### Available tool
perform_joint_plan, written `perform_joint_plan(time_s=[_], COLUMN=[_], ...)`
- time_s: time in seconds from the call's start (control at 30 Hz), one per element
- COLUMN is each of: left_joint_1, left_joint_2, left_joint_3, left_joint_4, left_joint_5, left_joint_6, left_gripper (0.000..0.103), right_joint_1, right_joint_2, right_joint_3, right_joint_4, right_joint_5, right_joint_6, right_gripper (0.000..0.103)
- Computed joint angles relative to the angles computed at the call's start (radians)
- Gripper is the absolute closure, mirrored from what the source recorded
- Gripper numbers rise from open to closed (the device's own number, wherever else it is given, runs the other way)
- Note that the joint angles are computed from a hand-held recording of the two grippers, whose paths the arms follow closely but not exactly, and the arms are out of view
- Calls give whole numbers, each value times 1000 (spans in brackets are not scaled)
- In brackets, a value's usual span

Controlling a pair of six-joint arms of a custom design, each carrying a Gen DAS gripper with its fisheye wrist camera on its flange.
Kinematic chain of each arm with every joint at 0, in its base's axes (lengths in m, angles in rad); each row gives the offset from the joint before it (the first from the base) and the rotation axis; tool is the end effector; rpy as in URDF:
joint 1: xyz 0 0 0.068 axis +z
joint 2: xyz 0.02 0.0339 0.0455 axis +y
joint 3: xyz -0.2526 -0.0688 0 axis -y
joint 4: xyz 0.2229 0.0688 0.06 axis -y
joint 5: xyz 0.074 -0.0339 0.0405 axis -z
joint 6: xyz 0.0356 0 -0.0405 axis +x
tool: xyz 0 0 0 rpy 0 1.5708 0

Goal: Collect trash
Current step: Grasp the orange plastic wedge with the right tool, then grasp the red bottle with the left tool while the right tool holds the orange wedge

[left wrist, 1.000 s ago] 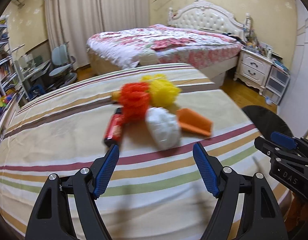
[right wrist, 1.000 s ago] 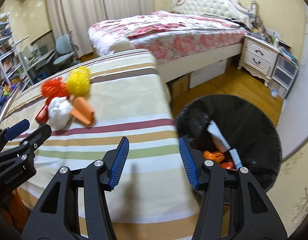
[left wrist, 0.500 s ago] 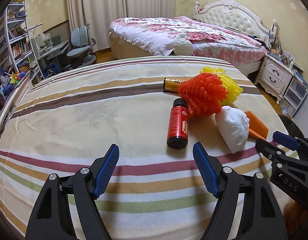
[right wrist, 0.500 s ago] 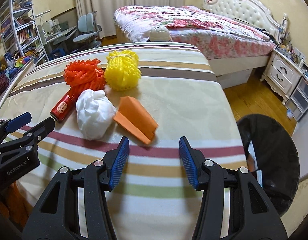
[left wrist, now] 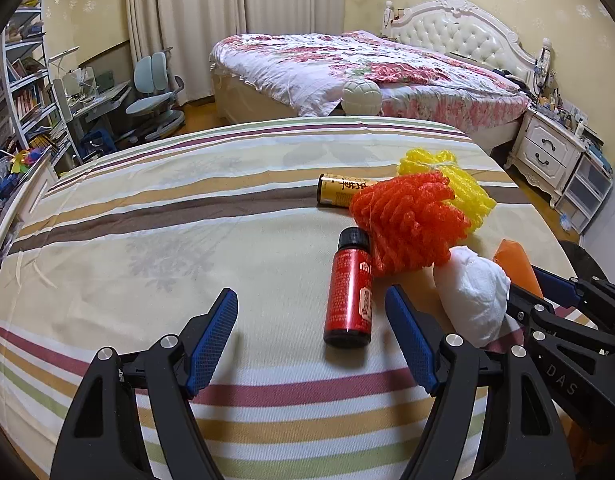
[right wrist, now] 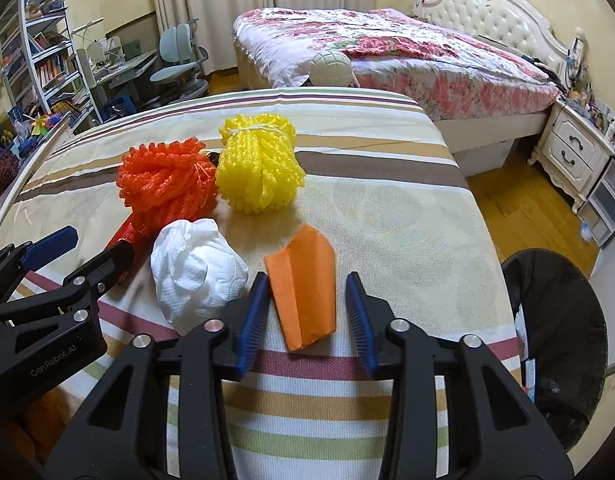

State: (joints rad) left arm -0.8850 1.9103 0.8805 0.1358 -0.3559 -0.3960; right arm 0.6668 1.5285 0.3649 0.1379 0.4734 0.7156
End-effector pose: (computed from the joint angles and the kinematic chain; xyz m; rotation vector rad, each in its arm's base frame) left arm 0.2234 -0.2534 0.1078 0.4320 2.3568 -0.1581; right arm 0.1731 0.1156 0.0946 0.2231 2.4256 -0.0187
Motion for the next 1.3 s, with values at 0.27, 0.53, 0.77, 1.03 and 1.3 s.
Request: perform_joint_plan(time_s=[0.27, 0.53, 0.77, 1.03, 1.3], left_joint_1=[22, 32, 29, 30, 46], left_joint_2=[14, 21, -29, -118, -124], left_joint_3=[17, 18, -55, -176, -179], left_joint_4=[-4, -16, 19, 50, 48], left_joint_5=[55, 106, 102, 96, 110], left_joint_6=[23, 40, 45, 18, 10], left_gripper=[37, 68, 75, 75, 57], right_joint_1=[-19, -20, -19, 20, 67], right_joint_2=[-6, -15, -33, -65, -65], right_joint_3=[-11, -18, -32, -68, -81], right_joint_4=[23, 23, 18, -1, -12], right_joint_5=[-17, -19, -14, 14, 41], right_joint_6=[-13, -9, -8, 26, 71], right_gripper=[72, 73, 73, 73, 73])
